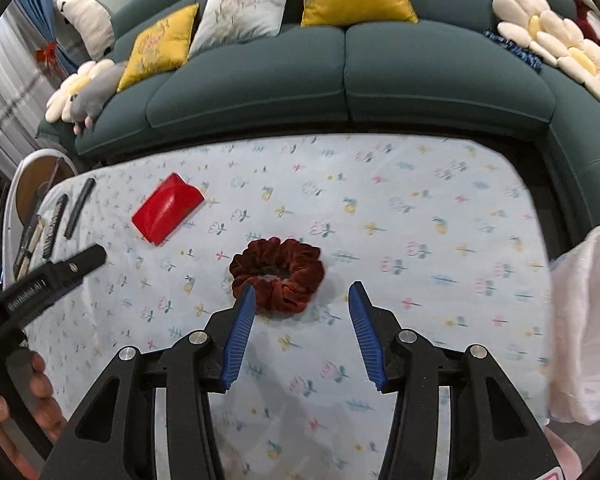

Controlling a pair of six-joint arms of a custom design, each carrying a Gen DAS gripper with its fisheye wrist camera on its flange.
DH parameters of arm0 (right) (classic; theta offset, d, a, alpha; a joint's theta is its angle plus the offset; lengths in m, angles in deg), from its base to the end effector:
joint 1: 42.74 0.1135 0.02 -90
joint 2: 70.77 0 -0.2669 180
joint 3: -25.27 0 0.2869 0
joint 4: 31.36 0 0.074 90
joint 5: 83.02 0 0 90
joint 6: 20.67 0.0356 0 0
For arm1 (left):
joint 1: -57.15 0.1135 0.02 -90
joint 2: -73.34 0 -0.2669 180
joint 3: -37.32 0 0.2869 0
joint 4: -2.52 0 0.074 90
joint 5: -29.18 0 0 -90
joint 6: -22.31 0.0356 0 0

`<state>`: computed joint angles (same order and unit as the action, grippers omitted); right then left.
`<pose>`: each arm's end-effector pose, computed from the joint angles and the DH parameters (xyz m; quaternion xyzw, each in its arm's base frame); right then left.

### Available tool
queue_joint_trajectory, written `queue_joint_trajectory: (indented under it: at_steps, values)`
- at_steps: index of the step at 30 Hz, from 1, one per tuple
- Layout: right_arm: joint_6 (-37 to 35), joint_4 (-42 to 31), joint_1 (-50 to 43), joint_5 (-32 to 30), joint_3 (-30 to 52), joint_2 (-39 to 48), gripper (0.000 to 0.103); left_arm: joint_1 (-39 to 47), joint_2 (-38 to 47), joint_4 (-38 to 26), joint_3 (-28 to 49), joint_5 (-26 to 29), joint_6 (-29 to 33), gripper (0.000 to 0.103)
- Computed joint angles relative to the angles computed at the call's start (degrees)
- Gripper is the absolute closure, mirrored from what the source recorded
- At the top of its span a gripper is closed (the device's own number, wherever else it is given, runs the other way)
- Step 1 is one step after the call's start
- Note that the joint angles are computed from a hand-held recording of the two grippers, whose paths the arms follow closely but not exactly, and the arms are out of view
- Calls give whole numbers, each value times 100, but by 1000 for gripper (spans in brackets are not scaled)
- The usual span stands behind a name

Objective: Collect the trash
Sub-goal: 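Grasp the red envelope with the left tool while the right tool grasps the brown scrunchie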

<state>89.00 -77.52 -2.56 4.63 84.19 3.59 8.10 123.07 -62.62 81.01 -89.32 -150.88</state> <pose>0.2105 0.1796 0.1978 -0.1775 0.9529 0.1396 0.2026 0.1221 -0.1148 0.1873 -0.3192 0.9023 -0.0466 0.2862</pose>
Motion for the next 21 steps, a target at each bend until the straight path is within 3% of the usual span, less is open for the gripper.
queue_joint_trajectory:
  at_steps: [2, 8, 13, 16, 20, 21]
  values:
    - [49, 192, 22, 6, 109, 407, 55, 558, -39, 384, -192, 154, 667, 26]
    - [199, 639, 20, -12, 417, 1521, 56, 1913, 660, 1783, -519, 630, 2507, 26]
    - [208, 843, 20, -93, 528, 2029, 56, 2487, 1322, 2649, -611, 953, 3145, 27]
    - [166, 1010, 163, 92, 480, 2124, 55, 2584, 1582, 2990, -633, 1010, 3223, 36]
    - [-47, 1093, 441, 565, 431, 2151, 55, 2654, 1910, 3243, -624, 1256, 3216, 64]
    - [-98, 1087, 486, 661, 411, 2142, 56, 2647, 1928, 3300, -651, 1315, 3174, 67]
